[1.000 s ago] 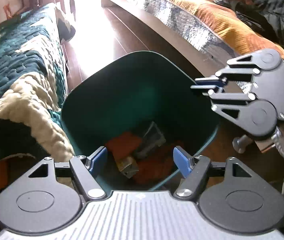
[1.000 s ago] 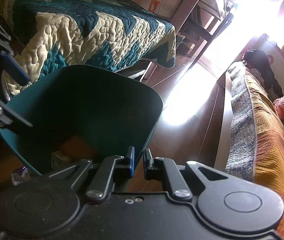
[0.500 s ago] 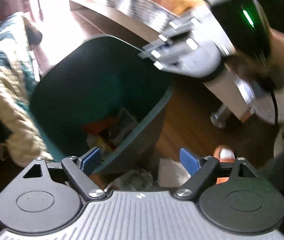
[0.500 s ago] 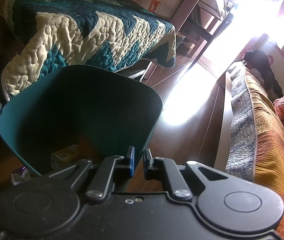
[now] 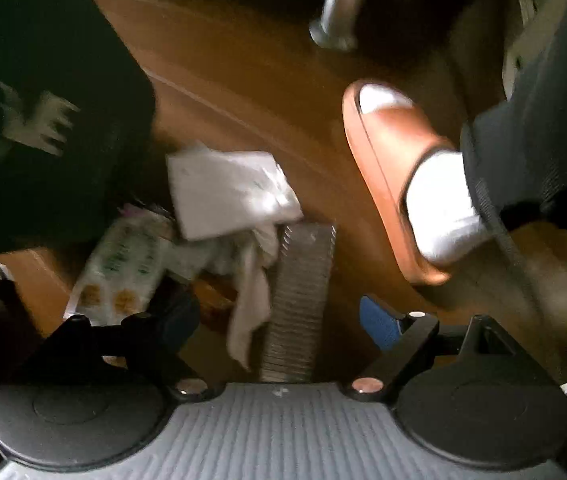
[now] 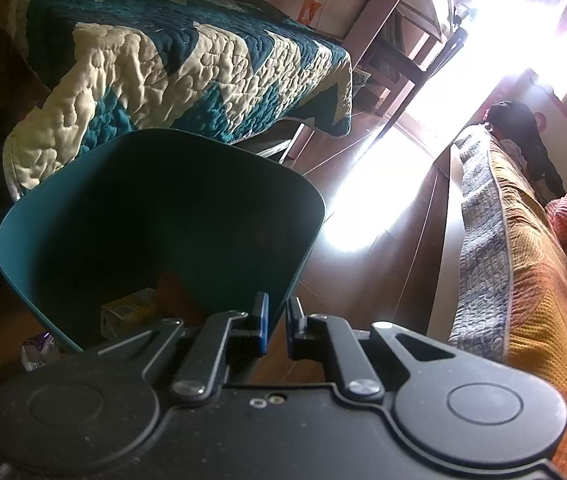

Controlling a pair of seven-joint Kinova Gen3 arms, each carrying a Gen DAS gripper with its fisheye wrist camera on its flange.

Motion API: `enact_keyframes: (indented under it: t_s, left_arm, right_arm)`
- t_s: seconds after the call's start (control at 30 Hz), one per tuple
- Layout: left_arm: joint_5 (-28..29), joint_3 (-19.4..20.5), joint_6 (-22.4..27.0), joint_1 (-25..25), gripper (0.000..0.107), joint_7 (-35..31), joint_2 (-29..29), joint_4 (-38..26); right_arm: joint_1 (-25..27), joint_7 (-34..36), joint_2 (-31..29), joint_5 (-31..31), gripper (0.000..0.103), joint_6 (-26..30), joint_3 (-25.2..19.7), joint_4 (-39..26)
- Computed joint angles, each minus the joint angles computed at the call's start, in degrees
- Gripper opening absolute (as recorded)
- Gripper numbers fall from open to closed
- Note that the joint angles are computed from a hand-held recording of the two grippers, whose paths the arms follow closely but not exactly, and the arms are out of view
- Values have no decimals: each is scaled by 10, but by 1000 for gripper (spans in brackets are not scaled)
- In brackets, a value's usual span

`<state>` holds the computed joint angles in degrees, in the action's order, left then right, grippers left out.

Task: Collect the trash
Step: 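Lower the left tool and grasp the clear plastic tray on the floor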

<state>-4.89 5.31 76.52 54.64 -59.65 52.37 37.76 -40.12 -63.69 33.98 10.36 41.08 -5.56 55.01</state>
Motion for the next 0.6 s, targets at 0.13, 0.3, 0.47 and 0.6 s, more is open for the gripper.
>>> enact_keyframes:
  t_s: [0.13, 0.3, 0.47, 0.6]
  left_arm:
    - [31, 16, 21, -11, 87, -3, 49, -40]
    - [59, 15, 37, -17, 87, 24, 83, -58]
    - [57, 9, 80, -8, 87, 21, 116, -92]
    - [54, 5, 112, 3, 87, 10, 140, -124]
  right_arm:
    - [-2, -4, 0, 3, 8, -1, 3, 2]
    - [-4, -8, 1, 6, 8, 2, 5, 0]
    - [-8, -19, 4, 13, 8, 6, 12, -6]
    - [-9, -25, 4, 17, 8, 7, 13, -5]
